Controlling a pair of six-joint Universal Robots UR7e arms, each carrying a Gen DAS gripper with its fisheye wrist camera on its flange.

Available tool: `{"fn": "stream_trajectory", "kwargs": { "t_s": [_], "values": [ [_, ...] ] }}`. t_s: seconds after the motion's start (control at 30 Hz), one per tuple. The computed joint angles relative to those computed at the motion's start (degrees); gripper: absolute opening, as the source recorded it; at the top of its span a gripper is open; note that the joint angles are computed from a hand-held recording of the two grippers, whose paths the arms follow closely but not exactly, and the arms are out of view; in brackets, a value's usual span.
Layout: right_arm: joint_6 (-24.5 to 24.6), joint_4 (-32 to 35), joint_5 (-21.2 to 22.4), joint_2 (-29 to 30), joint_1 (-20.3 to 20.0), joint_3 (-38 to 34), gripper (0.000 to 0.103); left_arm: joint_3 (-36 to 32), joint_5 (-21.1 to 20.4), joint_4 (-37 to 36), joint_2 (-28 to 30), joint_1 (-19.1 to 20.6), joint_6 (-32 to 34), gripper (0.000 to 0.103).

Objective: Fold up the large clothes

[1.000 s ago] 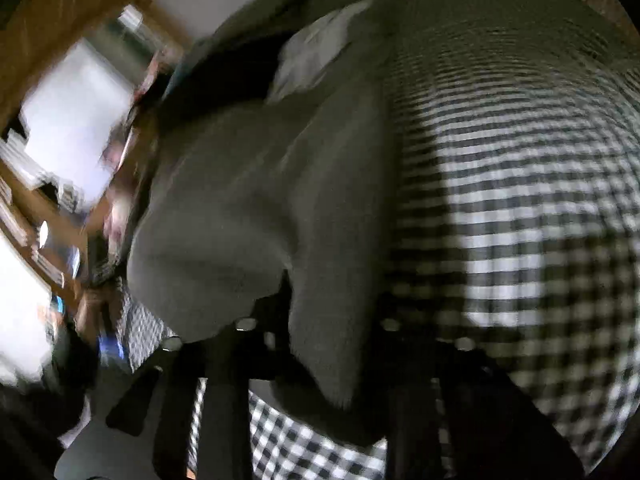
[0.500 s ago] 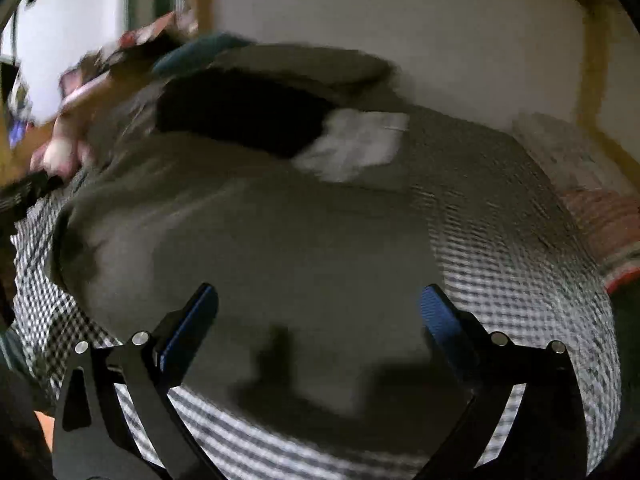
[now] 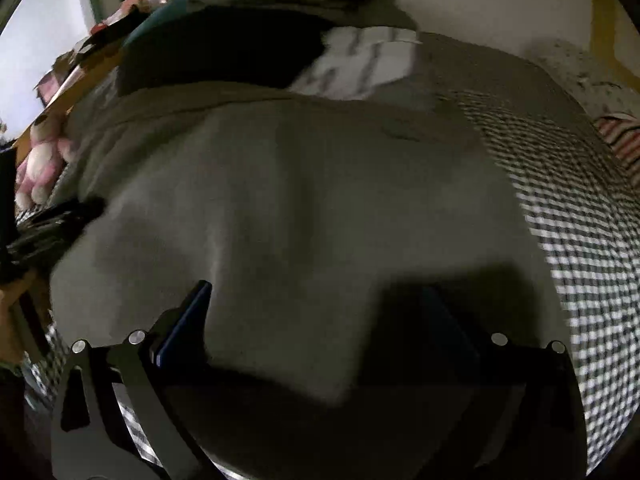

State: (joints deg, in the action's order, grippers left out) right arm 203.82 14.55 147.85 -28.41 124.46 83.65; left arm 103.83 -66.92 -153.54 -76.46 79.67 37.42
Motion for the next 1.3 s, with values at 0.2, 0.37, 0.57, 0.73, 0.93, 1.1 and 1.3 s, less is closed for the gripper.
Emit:
{"fn": "stream_trajectory", "kwargs": {
  "t_s": [0.2, 0.37, 0.57, 0.73, 0.93, 1.1, 1.3],
  "values": [
    [1.45, -1.99, 4.15, -2.33, 1.03, 2.16, 0.1, -0.54, -1.47, 0.58, -3.22, 0.11, -1.76, 0.098],
    [-9.72, -0.87, 6.24, 6.93, 6.35, -9.12, 0.1, 7.41, -2.93, -3.19, -6.57, -1.77, 4.38, 0.098],
    [-8.94, -3.89, 6.57, 5.52, 5.38, -4.8, 0.1, 4.0, -7.19, 0.62, -3.99, 2.57, 3.19, 0.099],
    [-4.32, -4.59, 4.78, 1.43, 4.4, 2.13, 0.1, 4.12, -7.64, -0.52, -3.58, 2.88, 4.02, 0.099],
    [0.42, -2.08, 5.25, 2.73, 4.41, 0.66, 0.1, 13.09, -5.51, -6.26, -10.29, -2.85, 1.75, 0.098],
    [3.79, 0.84, 6.32, 3.44, 5.32, -0.36, 0.1, 17.74, -1.51, -8.3, -8.58, -5.84, 1.08, 0.099],
    [15.38, -3.94, 5.8, -0.7, 9.61, 6.93, 0.1, 17.82, -5.48, -11.8, -6.8, -3.33, 2.55, 0.099]
  ]
}}
